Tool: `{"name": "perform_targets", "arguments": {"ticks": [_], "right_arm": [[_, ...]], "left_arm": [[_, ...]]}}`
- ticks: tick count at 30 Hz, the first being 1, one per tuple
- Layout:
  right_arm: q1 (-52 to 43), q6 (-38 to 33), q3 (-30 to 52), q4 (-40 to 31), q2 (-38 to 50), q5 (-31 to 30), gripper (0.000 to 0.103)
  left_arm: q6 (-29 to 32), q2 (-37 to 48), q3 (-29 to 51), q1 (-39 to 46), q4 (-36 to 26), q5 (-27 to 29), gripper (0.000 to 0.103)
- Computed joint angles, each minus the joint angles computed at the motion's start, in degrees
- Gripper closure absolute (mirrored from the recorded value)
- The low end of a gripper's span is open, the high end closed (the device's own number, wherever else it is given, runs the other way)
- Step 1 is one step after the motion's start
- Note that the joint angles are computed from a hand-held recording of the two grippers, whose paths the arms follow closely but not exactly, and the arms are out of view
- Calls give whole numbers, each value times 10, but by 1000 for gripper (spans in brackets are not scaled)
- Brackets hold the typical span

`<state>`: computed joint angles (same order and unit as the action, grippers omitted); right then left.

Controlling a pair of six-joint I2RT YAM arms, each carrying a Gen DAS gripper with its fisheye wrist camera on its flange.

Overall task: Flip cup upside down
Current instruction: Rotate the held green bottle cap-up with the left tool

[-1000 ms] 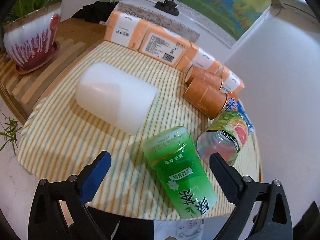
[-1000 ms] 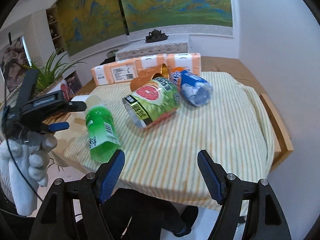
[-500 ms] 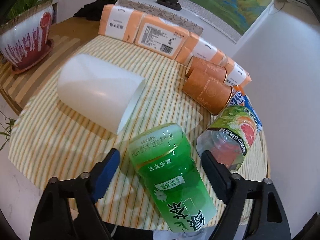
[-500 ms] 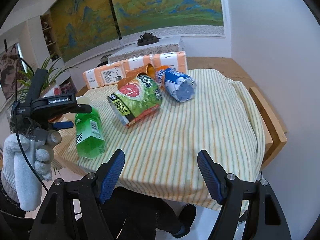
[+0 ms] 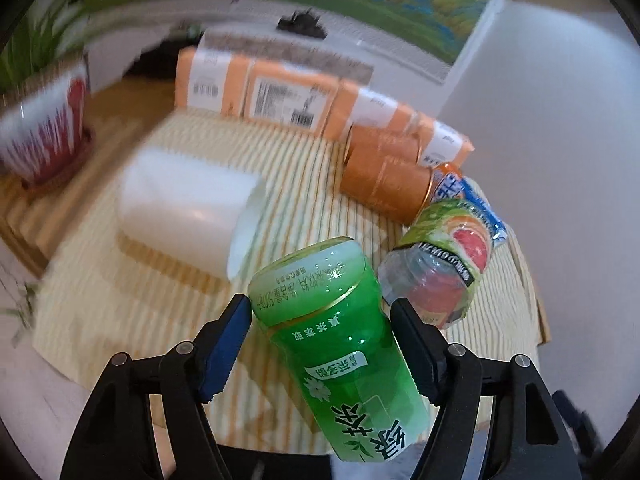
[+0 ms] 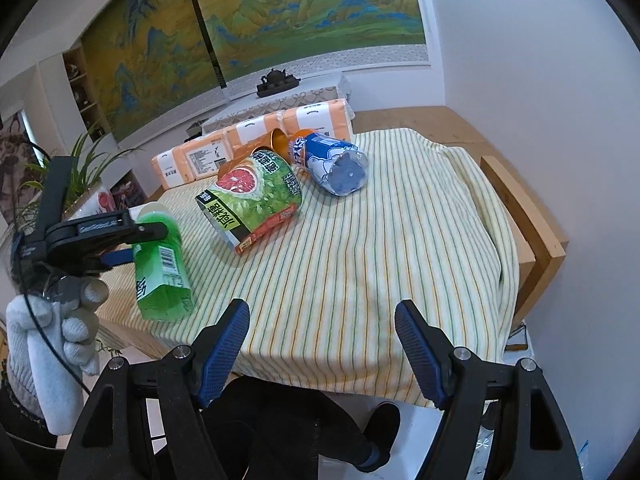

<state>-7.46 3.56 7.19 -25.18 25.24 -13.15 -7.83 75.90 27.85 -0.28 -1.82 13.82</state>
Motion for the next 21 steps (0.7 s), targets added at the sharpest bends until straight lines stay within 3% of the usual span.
{"name": "perform_targets", "arguments": {"ticks": [5,9,21], "right_arm": [[9,26,-6,7,-3,1,31],[35,52,-8,4,-12,19,31],[92,105,-3,-34,-55,78,31]], "left_arm": [[58,-68,-36,-31,40,-50,28],[96,-83,-67,-68,115,-97,28],[145,35,-126,-109,387,-169,28]]}}
